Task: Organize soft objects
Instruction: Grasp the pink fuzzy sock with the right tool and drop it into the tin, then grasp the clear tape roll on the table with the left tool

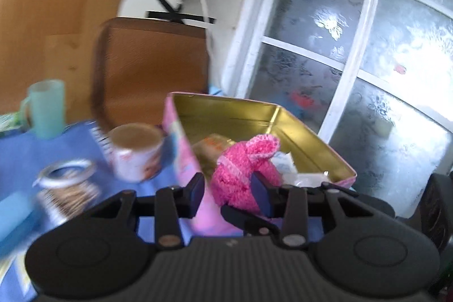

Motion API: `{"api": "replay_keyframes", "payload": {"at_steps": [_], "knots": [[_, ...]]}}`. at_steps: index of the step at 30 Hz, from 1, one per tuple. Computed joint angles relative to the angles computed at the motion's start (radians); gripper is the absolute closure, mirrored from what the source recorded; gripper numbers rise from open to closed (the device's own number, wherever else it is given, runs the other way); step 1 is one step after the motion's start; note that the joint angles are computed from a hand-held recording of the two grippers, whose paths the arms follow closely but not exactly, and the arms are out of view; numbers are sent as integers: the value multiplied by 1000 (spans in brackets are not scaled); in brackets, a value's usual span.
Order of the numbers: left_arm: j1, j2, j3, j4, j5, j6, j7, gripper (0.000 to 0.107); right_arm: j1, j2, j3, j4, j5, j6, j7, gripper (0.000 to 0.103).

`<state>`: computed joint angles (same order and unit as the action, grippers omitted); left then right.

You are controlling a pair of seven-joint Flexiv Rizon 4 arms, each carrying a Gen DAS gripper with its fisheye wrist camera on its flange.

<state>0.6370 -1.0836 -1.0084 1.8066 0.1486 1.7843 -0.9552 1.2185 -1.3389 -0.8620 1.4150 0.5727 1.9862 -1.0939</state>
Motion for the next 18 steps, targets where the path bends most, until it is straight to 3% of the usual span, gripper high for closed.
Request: {"api": "replay_keyframes", "payload": {"at_steps": [2, 5, 6, 9, 12, 18], "knots": [[-77, 7, 42, -70, -31, -27, 2, 70, 13, -49, -84, -19, 46, -85, 43, 52], [-254, 71, 225, -169, -113, -9, -39, 70, 43, -184, -279, -31, 72, -281, 240, 43], [-289, 85, 267, -185, -131, -14, -59, 70, 45, -199, -302, -35, 102, -326, 266, 43], [-273, 88, 261, -158, -119, 14, -65, 66, 34, -165, -249, 9, 146, -255, 340, 43], [-274, 112, 310, -119, -89, 65, -93, 66, 62, -189, -265, 55, 150, -226, 406, 43], [-221, 161, 387, 0, -33, 143, -180, 66, 55, -156, -212, 56, 68, -83, 443, 43]]}}
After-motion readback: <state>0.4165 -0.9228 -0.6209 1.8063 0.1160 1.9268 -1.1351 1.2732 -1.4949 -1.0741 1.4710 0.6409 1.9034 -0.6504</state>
